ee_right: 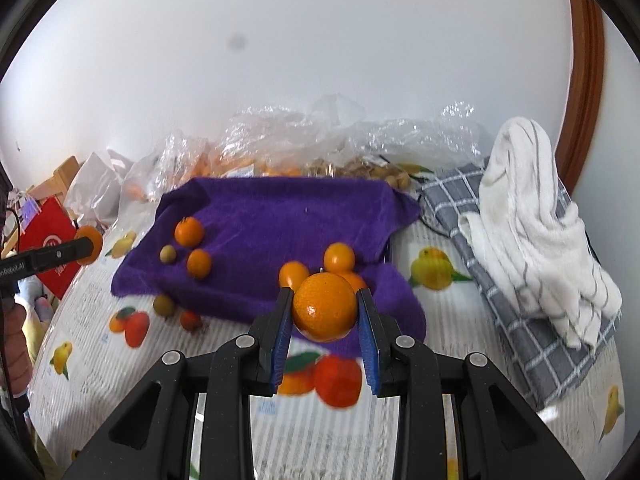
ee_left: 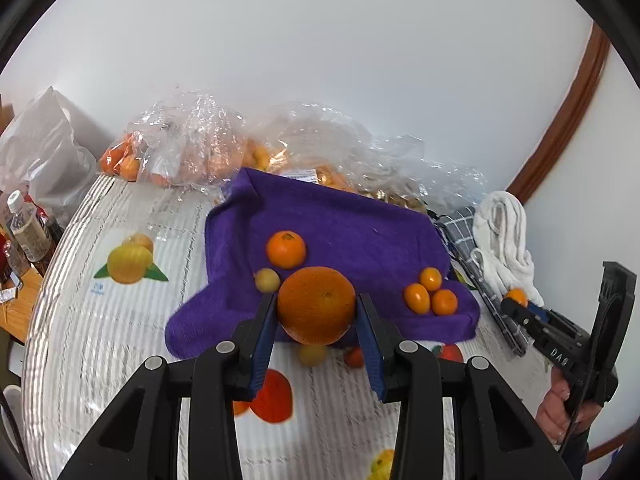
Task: Organize fruits
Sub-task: 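Carry the round orange with the right gripper onto the towel while the left carries its orange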
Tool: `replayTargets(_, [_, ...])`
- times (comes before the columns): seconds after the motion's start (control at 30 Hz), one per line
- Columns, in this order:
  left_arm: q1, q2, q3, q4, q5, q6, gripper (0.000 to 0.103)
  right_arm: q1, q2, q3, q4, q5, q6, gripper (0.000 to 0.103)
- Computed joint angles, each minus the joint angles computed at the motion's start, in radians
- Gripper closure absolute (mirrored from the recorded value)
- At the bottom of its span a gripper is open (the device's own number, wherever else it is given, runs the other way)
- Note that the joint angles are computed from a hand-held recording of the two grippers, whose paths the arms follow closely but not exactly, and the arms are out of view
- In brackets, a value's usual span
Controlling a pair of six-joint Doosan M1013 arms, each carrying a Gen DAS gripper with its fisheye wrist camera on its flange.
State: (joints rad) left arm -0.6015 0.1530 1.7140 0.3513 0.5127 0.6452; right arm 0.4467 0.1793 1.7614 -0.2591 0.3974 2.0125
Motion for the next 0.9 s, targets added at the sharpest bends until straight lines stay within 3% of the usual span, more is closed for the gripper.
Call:
replayTargets(0.37, [0.053, 0.056, -0.037, -0.102, 0.0, 0.09, 0.066, -0.045, 0.087, -0.106, 0.05, 0.013, -0.066, 0.072])
replayTargets(0.63, [0.066, 0.113, -0.079, -0.211, 0.017, 0.186, 0.066, -0.072, 0.157, -0.176, 0.17, 0.05, -0.187, 0.072])
replayTargets(0.9, [0.055, 0.155, -0.109, -0.168, 0.056, 0.185, 0.066, -0.09, 0.232, -0.245, 0.251, 0.114, -0.245, 0.072])
